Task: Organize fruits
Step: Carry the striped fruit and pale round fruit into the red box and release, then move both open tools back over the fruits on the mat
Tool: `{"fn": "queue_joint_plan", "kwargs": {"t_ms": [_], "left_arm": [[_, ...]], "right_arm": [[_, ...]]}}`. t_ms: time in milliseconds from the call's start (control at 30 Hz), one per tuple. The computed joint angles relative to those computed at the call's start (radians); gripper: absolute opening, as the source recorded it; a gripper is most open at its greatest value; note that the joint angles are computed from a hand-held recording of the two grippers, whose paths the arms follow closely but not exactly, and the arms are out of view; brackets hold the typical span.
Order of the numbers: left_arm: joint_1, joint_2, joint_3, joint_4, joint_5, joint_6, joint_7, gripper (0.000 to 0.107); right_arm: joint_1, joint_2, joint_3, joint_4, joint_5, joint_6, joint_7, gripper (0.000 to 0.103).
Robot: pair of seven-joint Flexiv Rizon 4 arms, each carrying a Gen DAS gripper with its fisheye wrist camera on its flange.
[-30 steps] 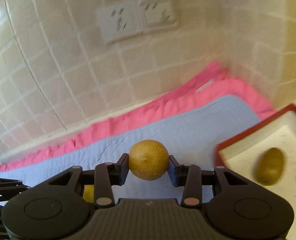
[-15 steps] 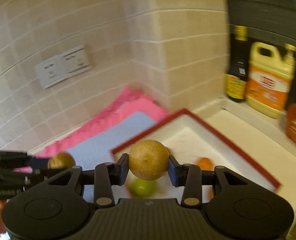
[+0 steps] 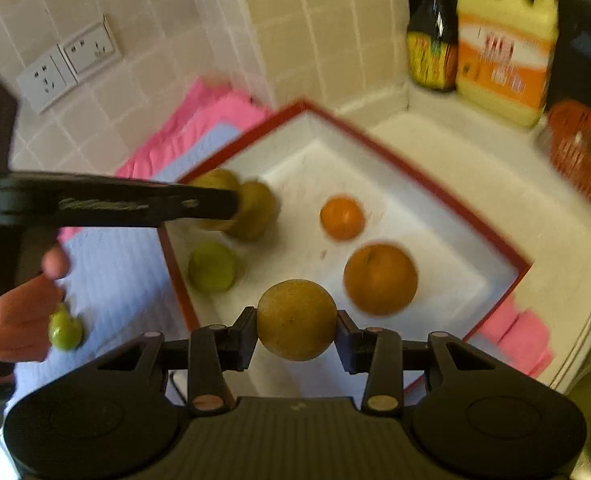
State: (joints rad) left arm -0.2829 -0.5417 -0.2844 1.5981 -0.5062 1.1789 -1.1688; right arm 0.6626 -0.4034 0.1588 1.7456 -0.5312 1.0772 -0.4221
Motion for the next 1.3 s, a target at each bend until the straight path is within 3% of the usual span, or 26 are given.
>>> {"fn": "queue_joint_plan", "kwargs": {"t_ms": [267,600,667,700,733,867,1133,1300], "left_arm": [[-0.056,-0.097,0.065,-0.122,0.114,-0.128,-0.084,0.046],[-0.055,-0.117,0.066,-0.145,0.140,-0.162,-0.125,0.046],[-0.055,-0.109,0.070,-0.136,0.139,-0.159,-0.139,0.057],[-0.056,-0.103,0.074,-0.131,0.139,-0.158,-0.152,0.074],[-0.049,-0.089,0.068,-0.110,0.129,-0.137,-0.153,0.077],[-0.026,-0.021,0.049,-0.021,0.099,-0.050,-0.146,0.078],[0.010,0.160,0.043,0.192,0.050,0.127,-0.135,0.078],[0.002,0.274,0.080,0.323,0.045,0.220,-0.182,0.079]], "right_arm": [[-0.007,-0.071,0.029,-0.083,0.083,-0.101,-0.107,0.044],[0.018,-0.081,0.006,-0.109,0.070,-0.156,-0.146,0.044],[0.013,-0.070,0.006,-0.101,0.069,-0.154,-0.150,0.048],[0.008,-0.062,0.007,-0.094,0.070,-0.150,-0.155,0.051],[0.007,-0.050,0.005,-0.084,0.065,-0.143,-0.149,0.060],[0.028,0.015,-0.044,-0.020,-0.046,-0.121,-0.035,0.086],[0.007,0.121,-0.053,0.057,-0.299,-0.137,0.191,0.094],[0.040,0.146,-0.068,0.040,-0.630,-0.280,0.395,0.098]]}}
